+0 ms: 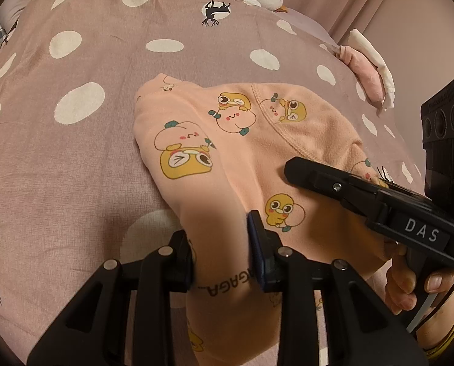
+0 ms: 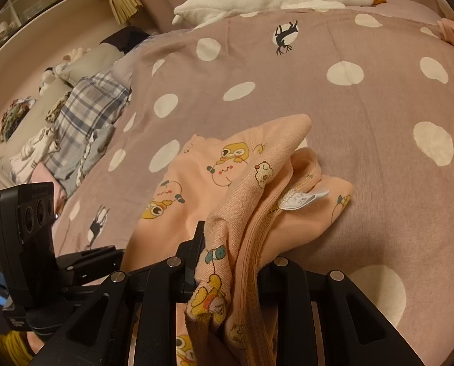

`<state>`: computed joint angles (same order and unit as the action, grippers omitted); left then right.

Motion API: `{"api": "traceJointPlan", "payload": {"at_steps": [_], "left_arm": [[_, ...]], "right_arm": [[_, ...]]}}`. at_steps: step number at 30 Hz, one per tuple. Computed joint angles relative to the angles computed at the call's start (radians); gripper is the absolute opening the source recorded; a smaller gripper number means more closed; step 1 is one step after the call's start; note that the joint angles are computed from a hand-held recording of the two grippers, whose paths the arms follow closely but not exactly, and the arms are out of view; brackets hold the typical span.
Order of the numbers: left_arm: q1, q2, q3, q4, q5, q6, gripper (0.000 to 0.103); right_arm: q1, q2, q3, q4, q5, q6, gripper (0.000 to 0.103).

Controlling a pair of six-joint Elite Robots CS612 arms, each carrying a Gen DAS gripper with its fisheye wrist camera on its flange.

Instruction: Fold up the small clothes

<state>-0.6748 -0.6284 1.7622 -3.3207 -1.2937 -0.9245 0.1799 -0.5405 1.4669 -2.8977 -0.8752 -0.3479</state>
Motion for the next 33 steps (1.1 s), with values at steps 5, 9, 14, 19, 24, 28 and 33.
{"api": "traceJointPlan", "payload": {"at_steps": [5,9,14,19,24,28,33], "left_arm": [[0.001,0.003,-0.002,0.001,-0.001,0.001,0.032],[0.001,0.004,-0.002,0.0,-0.002,0.002,0.032],[0.002,0.007,-0.002,-0.004,-0.005,0.003,0.033],[0.003,0.007,-0.002,-0.003,-0.005,0.005,0.033],[0.004,0.009,-0.001,-0.006,-0.008,0.006,0.034],[0.004,0.009,-0.001,-0.004,-0.008,0.006,0.035],[0.004,0.009,-0.001,-0.004,-0.008,0.006,0.035]], "right_arm": [[-0.001,0.0,0.001,0.002,-0.004,0.005,0.026],[-0.002,0.001,-0.002,0.008,-0.005,0.01,0.026],[-0.003,0.001,-0.003,0.015,-0.008,0.015,0.026],[-0.004,0.003,-0.006,0.022,-0.012,0.022,0.026],[-0.005,0.006,-0.012,0.032,-0.018,0.029,0.026],[-0.006,0.008,-0.015,0.038,-0.024,0.034,0.026],[-0.006,0.009,-0.016,0.043,-0.031,0.044,0.026]]}}
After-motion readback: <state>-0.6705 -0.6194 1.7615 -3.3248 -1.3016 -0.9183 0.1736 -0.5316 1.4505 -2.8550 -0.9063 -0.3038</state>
